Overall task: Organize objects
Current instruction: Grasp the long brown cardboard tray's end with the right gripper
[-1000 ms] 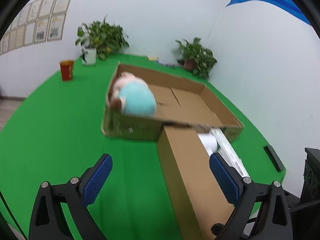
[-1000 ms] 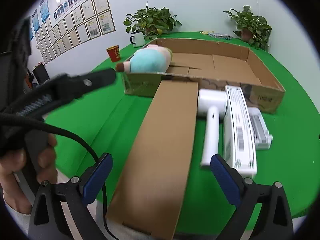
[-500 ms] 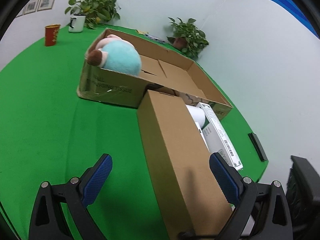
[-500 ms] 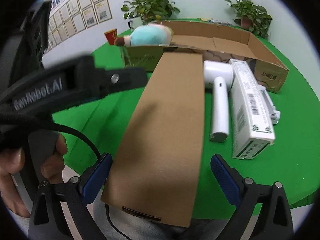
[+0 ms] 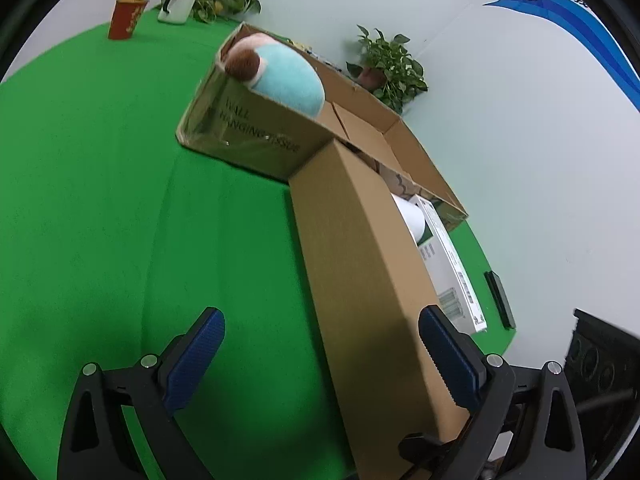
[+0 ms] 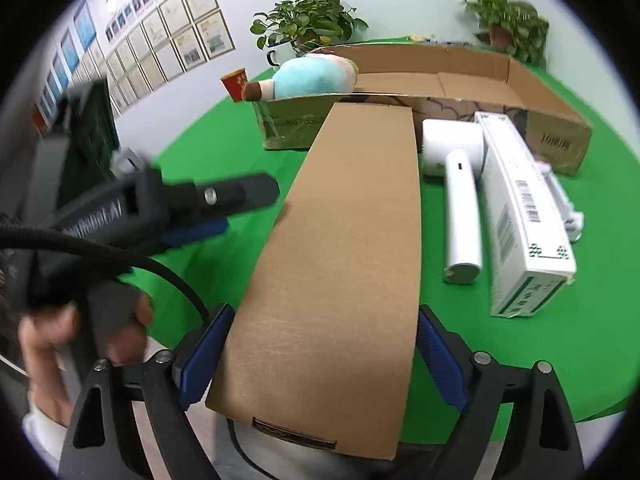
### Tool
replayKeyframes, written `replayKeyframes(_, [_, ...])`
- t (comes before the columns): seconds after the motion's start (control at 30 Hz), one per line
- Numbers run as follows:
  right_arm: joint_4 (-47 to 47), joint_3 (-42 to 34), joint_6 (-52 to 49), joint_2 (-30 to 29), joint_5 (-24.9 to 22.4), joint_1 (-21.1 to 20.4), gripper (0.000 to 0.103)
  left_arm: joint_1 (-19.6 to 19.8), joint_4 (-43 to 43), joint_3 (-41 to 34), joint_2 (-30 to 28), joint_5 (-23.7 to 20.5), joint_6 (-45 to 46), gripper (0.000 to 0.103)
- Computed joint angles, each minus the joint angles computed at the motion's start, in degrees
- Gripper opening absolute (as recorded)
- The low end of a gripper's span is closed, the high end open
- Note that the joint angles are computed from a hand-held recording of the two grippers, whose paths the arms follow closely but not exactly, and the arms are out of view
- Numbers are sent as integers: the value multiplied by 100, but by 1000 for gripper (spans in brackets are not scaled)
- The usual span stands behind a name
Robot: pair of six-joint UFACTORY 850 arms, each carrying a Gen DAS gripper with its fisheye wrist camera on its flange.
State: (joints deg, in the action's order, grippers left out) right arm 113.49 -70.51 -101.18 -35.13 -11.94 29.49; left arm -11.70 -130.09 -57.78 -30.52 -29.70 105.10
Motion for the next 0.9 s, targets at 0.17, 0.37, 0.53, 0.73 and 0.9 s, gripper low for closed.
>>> replayKeyframes(0.17, [-793,52,1119,-83,-1404,-387,88,133,503,9,-81,-618,-673,97])
replayKeyframes(0.37, [-1425,-63,1753,-271,-2450,-682,88,109,798,-62,-105,-912,-1046,71])
replayKeyframes(0.53, [-1834,-88,2028,-252,-2451,-791,90,-18,588,-28,85,-843,-827,67])
replayKeyframes(0.73, [-1423,274,1319,128,-1988,-866,93,-240,483,-129,192,-809,-544,66])
replayKeyframes(0.9, [-1008,523,365,500,-1581,-782,92,-478,495,-272,198,-791,-237,66])
